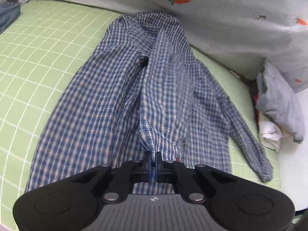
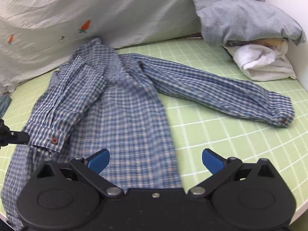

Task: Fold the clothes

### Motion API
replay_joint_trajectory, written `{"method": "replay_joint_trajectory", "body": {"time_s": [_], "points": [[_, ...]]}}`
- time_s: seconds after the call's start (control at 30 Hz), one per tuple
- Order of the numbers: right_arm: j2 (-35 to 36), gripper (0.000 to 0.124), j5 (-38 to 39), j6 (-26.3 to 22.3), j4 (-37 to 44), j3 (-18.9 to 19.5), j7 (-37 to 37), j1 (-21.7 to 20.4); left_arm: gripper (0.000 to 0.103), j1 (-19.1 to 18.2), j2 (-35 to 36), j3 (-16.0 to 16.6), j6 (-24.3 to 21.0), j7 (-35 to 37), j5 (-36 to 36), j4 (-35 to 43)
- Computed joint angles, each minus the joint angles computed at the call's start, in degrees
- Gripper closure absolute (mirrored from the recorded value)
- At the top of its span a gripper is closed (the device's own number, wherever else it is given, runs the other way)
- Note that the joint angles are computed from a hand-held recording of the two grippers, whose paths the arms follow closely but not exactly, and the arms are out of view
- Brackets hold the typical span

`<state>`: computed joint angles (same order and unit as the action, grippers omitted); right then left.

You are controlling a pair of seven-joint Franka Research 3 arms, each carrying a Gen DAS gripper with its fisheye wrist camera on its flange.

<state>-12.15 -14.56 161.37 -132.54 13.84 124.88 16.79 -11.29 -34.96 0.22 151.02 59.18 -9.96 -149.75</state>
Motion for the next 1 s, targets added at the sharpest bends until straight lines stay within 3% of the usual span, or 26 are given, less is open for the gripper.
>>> {"method": "replay_joint_trajectory", "body": {"time_s": [0.13, 0.37, 0.67, 0.8, 0.9, 1.0], "points": [[0.5, 0.021, 0.5, 0.0, 0.7, 1.4, 1.7, 1.4, 0.100, -1.0, -6.8, 1.6, -2.8, 2.2, -1.0, -3.5], [0.9, 0.021, -0.8, -0.8, 1.2, 3.2, 4.6, 4.3, 0.100, 3.1, -17.0, 1.8, -12.1, 1.4, 1.9, -8.4], [-0.9, 0.021, -2.1, -5.6, -0.1, 4.3, 7.3, 7.4, 0.098, 5.3, -16.7, 3.9, -15.7, 2.9, 1.7, -10.8], [-3.0, 0.021, -2.0, -7.5, -1.5, 4.7, 8.1, 7.8, 0.076, 5.8, -15.0, 3.6, -15.5, 3.4, 1.0, -10.4], [-3.9, 0.021, -2.7, -7.2, -2.0, 4.9, 9.1, 7.0, 0.036, 6.9, -12.9, 1.8, -17.2, 2.4, 2.5, -8.1], [-3.8, 0.021, -3.3, -5.1, -1.9, 4.8, 9.8, 5.8, 0.032, 8.2, -10.4, -0.8, -20.1, 0.8, 5.9, -5.0]]}}
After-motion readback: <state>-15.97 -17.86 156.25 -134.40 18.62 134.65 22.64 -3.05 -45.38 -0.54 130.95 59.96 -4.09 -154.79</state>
